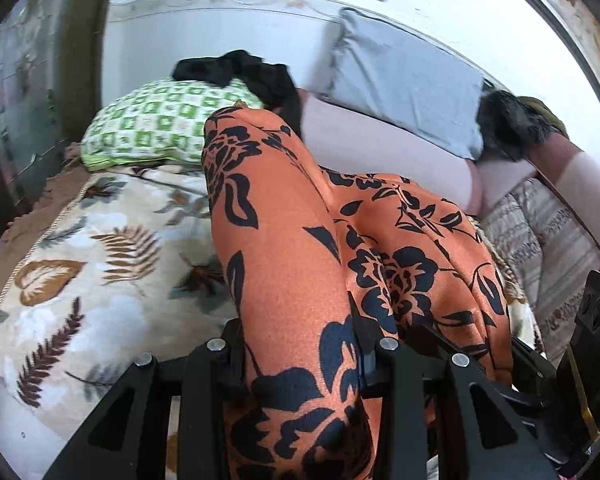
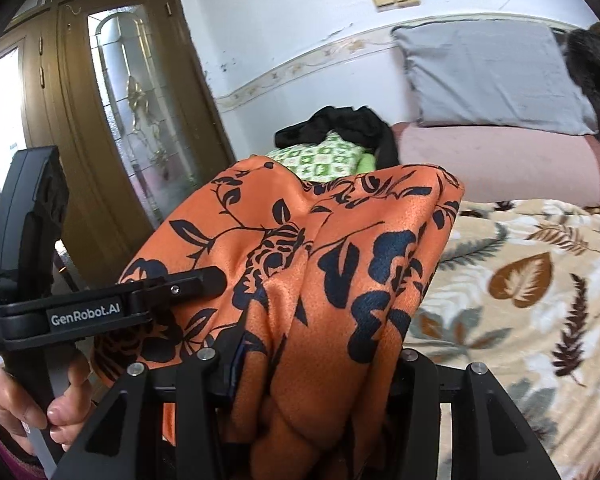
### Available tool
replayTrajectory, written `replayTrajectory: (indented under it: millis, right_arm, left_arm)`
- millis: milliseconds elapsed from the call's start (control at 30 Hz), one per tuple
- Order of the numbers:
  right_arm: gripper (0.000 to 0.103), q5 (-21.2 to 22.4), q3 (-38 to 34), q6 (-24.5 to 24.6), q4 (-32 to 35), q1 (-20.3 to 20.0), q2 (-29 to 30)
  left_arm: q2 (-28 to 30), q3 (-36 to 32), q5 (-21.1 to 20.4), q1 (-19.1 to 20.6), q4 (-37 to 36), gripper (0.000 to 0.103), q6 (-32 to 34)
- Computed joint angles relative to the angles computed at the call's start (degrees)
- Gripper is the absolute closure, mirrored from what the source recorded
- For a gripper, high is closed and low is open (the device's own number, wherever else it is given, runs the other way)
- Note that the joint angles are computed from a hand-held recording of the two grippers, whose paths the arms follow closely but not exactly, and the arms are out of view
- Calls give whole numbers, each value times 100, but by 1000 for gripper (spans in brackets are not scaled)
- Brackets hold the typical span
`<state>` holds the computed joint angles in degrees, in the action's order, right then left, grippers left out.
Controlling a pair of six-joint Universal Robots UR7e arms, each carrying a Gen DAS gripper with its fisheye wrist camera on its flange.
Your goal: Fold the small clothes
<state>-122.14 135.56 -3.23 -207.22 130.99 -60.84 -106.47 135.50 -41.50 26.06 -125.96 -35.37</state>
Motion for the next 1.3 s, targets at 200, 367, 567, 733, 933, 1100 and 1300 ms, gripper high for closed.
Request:
replayTrajectory:
  millis: [200,367,567,733,933,1100,1300]
  right_arm:
    - [53,279,-321,291,-105,-42,733]
    - [53,664,-413,464,-144,-225,1154]
    - [53,812,20,414,-475,-657,1002]
    - [53,737,657,452,-832,-1172,590]
    - [53,809,1219,411,-1226,-1884,309]
    - [53,1134,1382,162,-1651,-2618,576]
    - [42,1777,1534,295,-1510,-3231,511]
  left_arm:
    - [-158,-125,343,254,778,66,-289]
    - [-52,-125,433,405,1108,66,-536]
    - [730,17,100,465,307,66,-260]
    - [1560,124,-344,361,-444,66,-27]
    - [2578,66,-728,647,-1172,65,217]
    - [3045,95,-545,889,-1388,49,210]
    - [2810,104,-784,1135,-1222,30,55]
